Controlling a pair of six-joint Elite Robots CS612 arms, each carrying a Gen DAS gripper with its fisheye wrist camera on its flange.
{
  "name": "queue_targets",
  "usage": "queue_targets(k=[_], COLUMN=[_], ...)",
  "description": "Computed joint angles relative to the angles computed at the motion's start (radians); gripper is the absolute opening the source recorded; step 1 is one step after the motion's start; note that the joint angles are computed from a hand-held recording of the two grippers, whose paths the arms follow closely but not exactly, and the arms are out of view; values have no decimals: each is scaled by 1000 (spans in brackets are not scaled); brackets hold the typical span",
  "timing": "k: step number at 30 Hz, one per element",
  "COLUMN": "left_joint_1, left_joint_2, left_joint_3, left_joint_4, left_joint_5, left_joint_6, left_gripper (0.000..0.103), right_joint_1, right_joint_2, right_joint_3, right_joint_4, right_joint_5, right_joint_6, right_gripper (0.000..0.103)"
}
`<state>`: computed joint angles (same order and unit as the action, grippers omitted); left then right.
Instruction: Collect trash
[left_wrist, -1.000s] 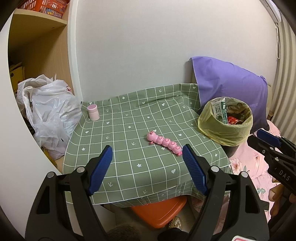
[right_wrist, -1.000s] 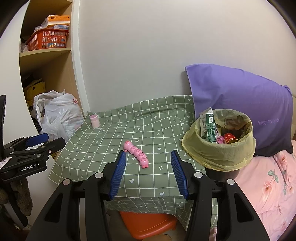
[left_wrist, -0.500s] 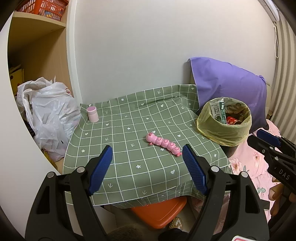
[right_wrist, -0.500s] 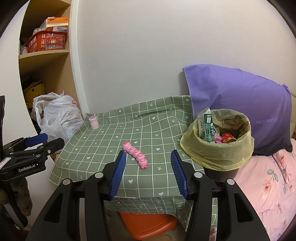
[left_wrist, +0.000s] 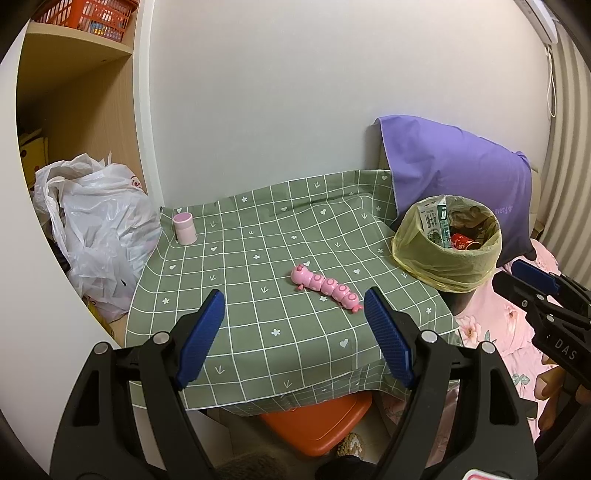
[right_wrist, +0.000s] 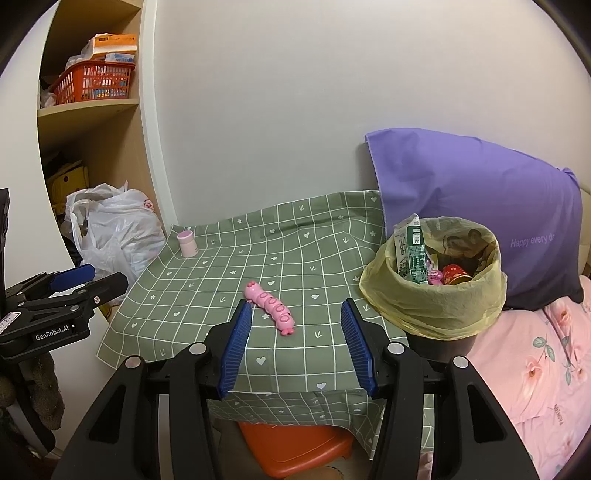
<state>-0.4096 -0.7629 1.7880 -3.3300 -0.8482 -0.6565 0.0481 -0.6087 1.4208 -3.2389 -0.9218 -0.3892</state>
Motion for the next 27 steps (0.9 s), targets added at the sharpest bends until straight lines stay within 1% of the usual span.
queue_targets(k=[21,24,27], left_joint_1=[-9,-6,7], left_joint_2=[1,2,3], left_joint_3=[-1,-1,-4], left_joint_4=[0,-5,17], left_joint_5=[14,4,-28], left_joint_6=[0,-1,-23], left_gripper=[74,74,74], right_joint_1=[-3,-4,1], right_joint_2=[2,4,11], right_joint_3=[-2,-5,-21], right_joint_4=[4,14,46], right_joint_5=[0,-7,-25], right_joint_6=[-5,-14,-26], right_gripper=[48,48,48])
